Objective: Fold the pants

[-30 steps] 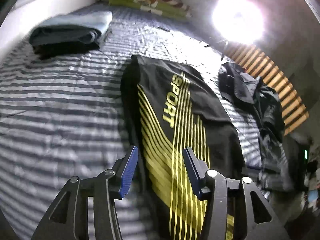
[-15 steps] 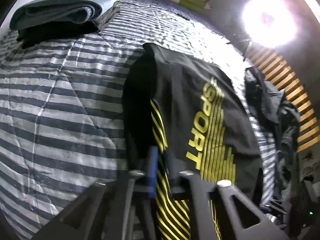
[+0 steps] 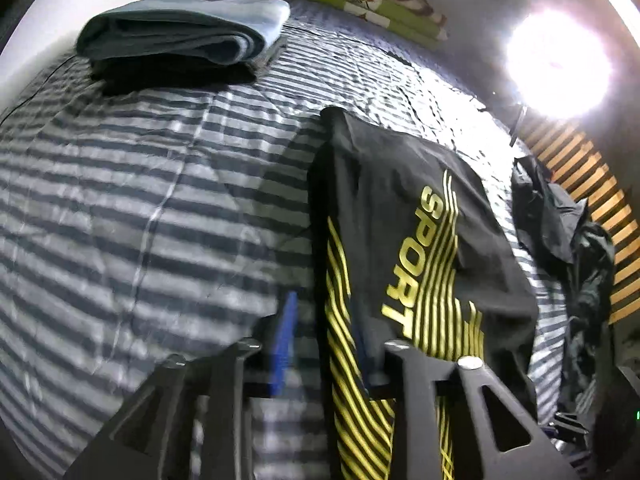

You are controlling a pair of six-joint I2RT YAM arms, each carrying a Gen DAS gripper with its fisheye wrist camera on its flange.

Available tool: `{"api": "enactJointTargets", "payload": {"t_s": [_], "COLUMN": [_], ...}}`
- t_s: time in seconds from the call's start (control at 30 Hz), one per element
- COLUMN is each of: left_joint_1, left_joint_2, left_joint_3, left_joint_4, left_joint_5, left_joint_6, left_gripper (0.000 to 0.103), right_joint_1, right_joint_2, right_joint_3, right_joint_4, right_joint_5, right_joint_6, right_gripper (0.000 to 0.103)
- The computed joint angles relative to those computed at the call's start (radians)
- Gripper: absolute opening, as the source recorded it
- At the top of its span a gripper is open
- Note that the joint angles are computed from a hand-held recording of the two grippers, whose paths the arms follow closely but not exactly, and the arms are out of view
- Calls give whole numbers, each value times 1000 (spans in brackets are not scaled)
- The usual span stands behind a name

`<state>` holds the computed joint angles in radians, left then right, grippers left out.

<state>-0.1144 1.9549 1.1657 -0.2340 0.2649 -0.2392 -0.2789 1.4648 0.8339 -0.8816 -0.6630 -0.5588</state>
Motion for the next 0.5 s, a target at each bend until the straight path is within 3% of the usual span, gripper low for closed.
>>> {"api": "enactJointTargets", "payload": {"t_s": [0.03,0.07,0.27,0.4,0.43,0.47,0.5], "left_joint_1": [9,14,-45,-83,-98,-132,-152], "left_joint_2": [-40,-73,-407,-517,-524,-538,-542], "left_joint_3": [-40,-75,-399,-555,-573,-594,-597], "left_joint_4": [-5,-13,-130,-170,-165,-147,-148], "left_joint_5": [36,61,155,164,155,117,101], "left_joint_6": [7,21,92,79,81,73,66], "left_gripper": [54,57,62,64,58,27,16], "right_joint_1": [-27,-41,-50,-42,-30,-23,-8], "right_joint_2": [23,27,-151,-243,-248,-260,-278], "right_joint_3": [24,34,-75,-161,-180,-198,-202], "right_joint_4": [-47,-72,-118,-133,-119,-106,-106], "right_joint_5": [-32,-42,27,54,59,52,51], "right_joint_6": [-20,-32,-76,-65,-33,-10,5], "right_gripper": [35,35,35,42,42,42,36]}}
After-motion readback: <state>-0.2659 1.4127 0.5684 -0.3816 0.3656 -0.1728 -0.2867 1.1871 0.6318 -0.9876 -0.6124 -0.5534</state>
